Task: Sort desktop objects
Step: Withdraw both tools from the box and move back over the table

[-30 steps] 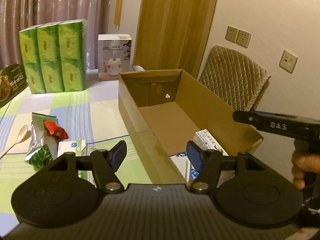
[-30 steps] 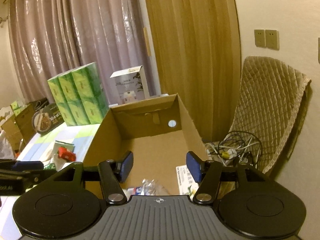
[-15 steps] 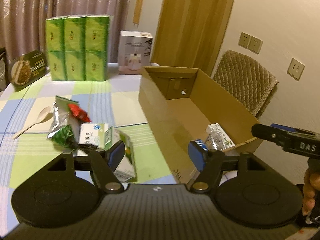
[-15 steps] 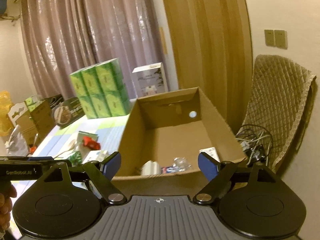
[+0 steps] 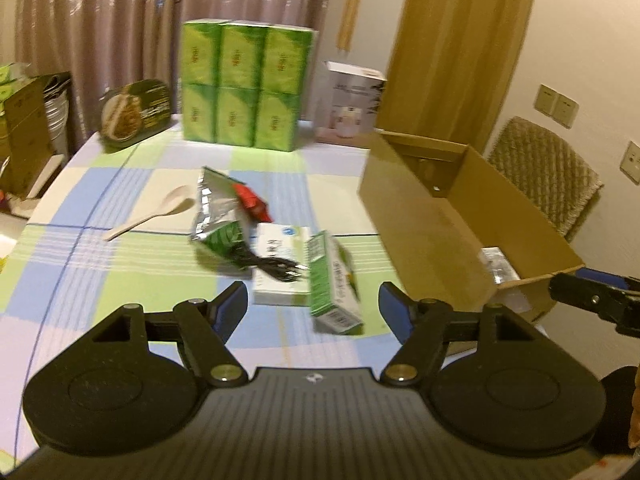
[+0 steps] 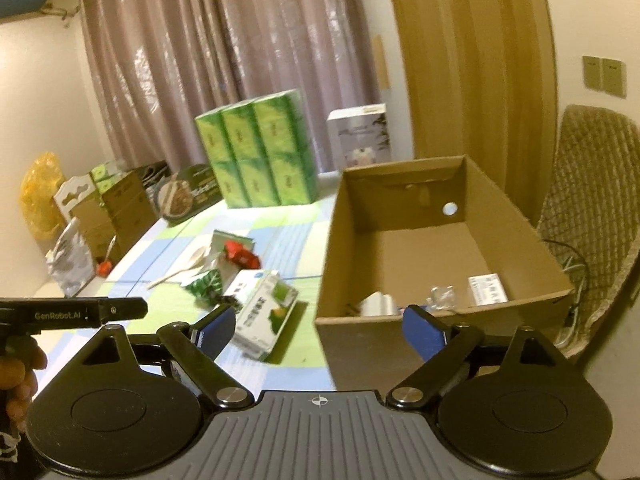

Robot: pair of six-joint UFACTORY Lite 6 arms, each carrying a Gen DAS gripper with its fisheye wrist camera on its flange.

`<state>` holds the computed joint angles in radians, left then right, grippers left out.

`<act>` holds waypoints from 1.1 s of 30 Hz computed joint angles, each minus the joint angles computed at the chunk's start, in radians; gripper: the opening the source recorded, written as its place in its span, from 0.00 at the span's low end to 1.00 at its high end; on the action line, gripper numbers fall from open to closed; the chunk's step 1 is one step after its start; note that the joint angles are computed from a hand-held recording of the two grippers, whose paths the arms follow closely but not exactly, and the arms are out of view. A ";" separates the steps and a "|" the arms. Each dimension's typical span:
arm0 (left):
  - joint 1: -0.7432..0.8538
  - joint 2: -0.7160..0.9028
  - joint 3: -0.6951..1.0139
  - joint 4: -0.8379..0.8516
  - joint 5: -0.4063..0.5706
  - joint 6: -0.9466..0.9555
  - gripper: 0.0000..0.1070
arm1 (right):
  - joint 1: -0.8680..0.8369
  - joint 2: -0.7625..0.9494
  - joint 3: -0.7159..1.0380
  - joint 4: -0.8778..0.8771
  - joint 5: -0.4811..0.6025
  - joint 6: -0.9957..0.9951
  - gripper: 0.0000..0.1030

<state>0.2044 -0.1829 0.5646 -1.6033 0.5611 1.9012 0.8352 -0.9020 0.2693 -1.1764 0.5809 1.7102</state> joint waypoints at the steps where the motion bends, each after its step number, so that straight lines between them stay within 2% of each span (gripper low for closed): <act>1: 0.020 0.004 0.002 0.006 0.008 0.002 0.64 | 0.006 0.025 0.009 -0.017 -0.006 0.019 0.87; 12: 0.122 0.040 0.025 0.040 0.055 0.002 0.66 | -0.001 0.248 0.103 -0.170 -0.124 0.187 0.90; 24: 0.158 0.103 0.053 0.042 0.070 0.023 0.68 | -0.011 0.442 0.167 -0.322 -0.190 0.350 0.91; 33: 0.174 0.217 0.138 0.014 0.053 0.085 0.69 | -0.031 0.638 0.245 -0.567 -0.227 0.580 0.91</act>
